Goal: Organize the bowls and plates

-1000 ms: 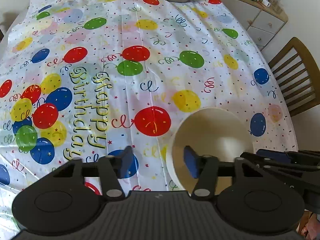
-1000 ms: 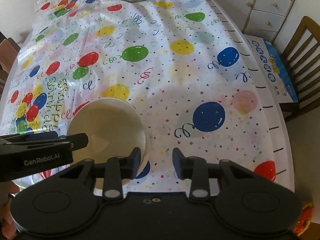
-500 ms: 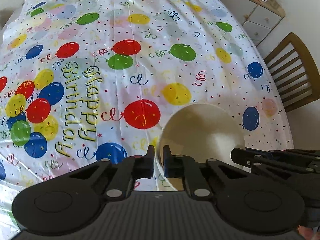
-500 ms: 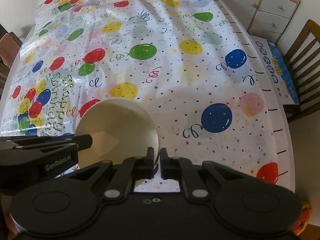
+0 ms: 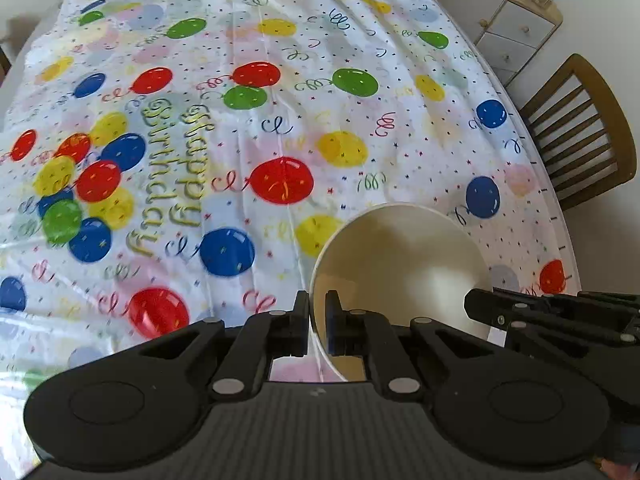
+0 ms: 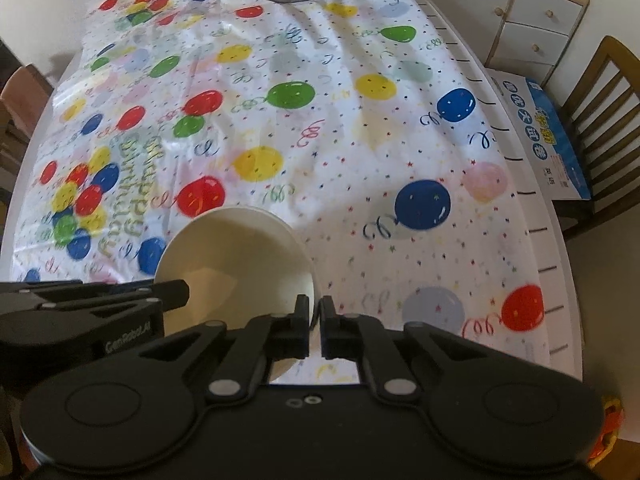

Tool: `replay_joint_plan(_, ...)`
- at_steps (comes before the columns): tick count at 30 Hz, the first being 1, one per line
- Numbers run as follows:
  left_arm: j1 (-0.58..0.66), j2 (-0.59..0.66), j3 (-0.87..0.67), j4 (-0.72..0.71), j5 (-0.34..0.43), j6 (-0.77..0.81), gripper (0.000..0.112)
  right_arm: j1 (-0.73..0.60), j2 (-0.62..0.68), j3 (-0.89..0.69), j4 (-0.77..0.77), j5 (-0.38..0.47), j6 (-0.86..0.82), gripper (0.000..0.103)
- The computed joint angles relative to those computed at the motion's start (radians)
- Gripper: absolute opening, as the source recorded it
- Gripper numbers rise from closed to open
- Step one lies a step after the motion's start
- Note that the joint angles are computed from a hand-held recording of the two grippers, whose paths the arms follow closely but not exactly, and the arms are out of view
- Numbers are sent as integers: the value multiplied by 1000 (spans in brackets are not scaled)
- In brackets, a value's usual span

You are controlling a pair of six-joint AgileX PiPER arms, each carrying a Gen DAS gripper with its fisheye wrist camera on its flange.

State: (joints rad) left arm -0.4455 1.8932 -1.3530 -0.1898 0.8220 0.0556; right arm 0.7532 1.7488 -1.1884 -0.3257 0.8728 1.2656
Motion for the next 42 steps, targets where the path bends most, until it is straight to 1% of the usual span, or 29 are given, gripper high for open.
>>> replay_joint_plan(5, -6, -115, 107, 24, -4, -28, 7, 70, -60, 34, -15, 14, 47, 4)
replay_joint_plan(12, -8, -322, 294, 57, -12, -78, 7, 204, -122, 42, -51, 71, 133, 4)
replay_joint_plan(15, -8, -418, 366, 83, 3, -122, 7, 272, -135, 31, -74, 101, 164, 4)
replay_joint_plan(18, -2, -520, 436, 108, 28, -157, 7, 341, -143, 15, -88, 127, 191, 4)
replay_joint_plan(22, 3, -650, 517, 162, 84, -226, 7, 426, -135, -14, -101, 143, 224, 4)
replay_joint_plan(26, 42, -769, 586, 179, 143, -239, 7, 500, -109, -53, -107, 149, 239, 4)
replay_joint_plan(30, 106, -891, 650, 179, 207, -225, 7, 561, -77, -103, -109, 156, 237, 4)
replay_joint_plan(36, 252, -1030, 707, 156, 298, -140, 7, 628, -13, -184, -103, 161, 221, 4)
replay_joint_plan(42, 485, -1130, 757, 106, 378, 51, 7, 670, 47, -248, -82, 149, 202, 5)
